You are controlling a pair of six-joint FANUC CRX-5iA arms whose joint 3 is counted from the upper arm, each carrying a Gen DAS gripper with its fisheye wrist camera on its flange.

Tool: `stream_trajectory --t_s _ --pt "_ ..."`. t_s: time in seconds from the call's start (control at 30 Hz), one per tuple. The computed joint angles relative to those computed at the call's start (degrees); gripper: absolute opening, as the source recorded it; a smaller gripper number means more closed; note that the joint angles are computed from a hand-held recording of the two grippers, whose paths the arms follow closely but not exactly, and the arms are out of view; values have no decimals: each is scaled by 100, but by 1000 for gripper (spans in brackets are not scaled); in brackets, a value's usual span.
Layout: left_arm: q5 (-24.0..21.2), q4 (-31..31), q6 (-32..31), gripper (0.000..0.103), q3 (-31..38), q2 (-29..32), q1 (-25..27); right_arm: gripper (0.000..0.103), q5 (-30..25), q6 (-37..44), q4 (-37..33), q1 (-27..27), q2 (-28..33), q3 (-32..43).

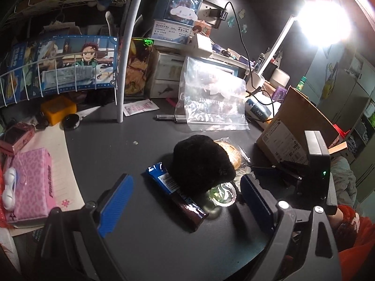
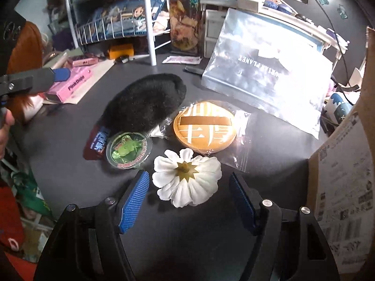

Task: Organize objects
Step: 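Return the right gripper to the desk and grasp the white flower, then carry the white flower into the box and release it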

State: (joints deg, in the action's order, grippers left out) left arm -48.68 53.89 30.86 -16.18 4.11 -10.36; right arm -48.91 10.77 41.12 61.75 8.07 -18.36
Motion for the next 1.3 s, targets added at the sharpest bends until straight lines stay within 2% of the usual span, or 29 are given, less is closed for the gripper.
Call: stream_trajectory --t_s 0.07,0.1,0.13,0.17,0.27,0.4,0.7,0.77,0.83,1.1,1.23,1.3 --pt "-12 -11 16 91 16 7 -2 61 -9 8 2 -13 32 16" --pt "-7 -24 16 91 21 8 -1 51 -14 22 -4 -18 40 25" --pt "-4 -50 29 91 29 5 -5 47 -20 55 -35 -23 45 39" --pt "-9 -69 39 91 36 -3 -12 46 -39 30 12 -14 54 26" --pt "-78 -56 17 91 43 -24 -39 32 -5 -12 61 19 5 -44" --pt "-249 -56 -29 91 91 -52 -113 32 76 -185 312 125 -173 -245" --pt "-1086 266 -379 91 483 4 -490 32 680 -196 1023 386 -881 -522" --pt "-1133 307 -335 86 608 -2 -609 32 699 -100 1163 446 -1028 -495" --pt "-1261 361 -257 70 793 70 -709 32 660 -6 1245 494 -1150 -482" --pt "-1464 341 34 41 1652 456 -1185 32 15 266 1492 628 -1704 -523" --pt "-1569 146 334 34 2386 882 -1550 32 -286 167 1483 613 -2112 -721" --pt "-1627 45 485 34 2750 1098 -1719 32 -461 108 1409 585 -2371 -838"
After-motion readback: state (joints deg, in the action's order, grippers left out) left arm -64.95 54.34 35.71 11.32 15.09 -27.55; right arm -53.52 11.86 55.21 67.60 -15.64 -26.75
